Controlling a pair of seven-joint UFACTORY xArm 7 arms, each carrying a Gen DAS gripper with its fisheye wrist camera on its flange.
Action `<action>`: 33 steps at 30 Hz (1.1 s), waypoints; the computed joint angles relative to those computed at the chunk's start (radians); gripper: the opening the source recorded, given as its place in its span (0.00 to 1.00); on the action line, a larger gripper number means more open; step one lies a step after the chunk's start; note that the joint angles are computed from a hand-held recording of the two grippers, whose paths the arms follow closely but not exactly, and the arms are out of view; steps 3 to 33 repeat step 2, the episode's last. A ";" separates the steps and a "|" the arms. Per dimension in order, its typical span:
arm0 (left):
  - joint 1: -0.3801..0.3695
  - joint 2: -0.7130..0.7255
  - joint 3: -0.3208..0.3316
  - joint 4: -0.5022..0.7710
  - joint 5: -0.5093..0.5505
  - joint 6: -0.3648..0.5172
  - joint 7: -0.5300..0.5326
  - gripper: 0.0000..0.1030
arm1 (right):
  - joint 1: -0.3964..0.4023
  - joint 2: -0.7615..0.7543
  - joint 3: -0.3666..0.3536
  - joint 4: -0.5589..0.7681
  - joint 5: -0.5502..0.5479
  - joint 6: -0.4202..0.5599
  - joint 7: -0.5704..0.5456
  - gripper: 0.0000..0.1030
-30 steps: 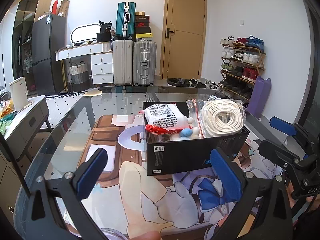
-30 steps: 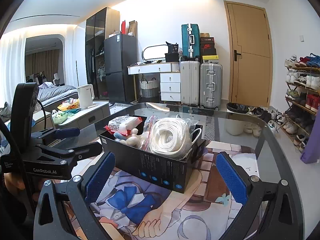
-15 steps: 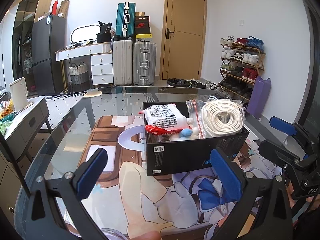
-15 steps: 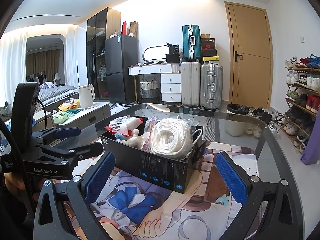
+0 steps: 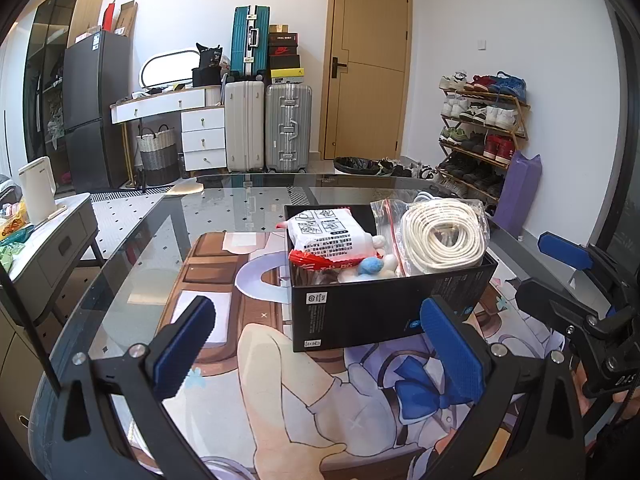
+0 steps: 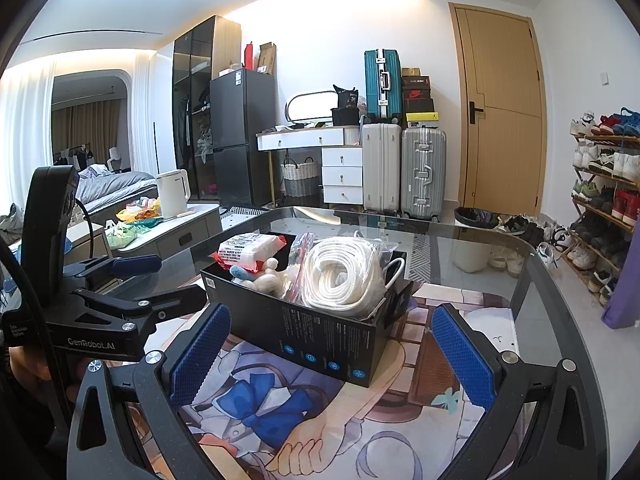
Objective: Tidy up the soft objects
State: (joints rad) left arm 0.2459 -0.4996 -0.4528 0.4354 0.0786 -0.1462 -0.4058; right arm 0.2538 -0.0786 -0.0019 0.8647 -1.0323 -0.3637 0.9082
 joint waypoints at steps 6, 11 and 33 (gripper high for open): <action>-0.004 0.000 0.005 -0.001 0.000 0.001 0.000 1.00 | 0.000 0.001 0.001 0.001 0.000 0.001 0.000 0.99; -0.004 0.000 0.005 -0.001 0.000 0.001 0.000 1.00 | 0.000 0.001 0.001 0.001 0.000 0.001 0.000 0.99; -0.004 0.000 0.005 -0.001 0.000 0.001 0.000 1.00 | 0.000 0.001 0.001 0.001 0.000 0.001 0.000 0.99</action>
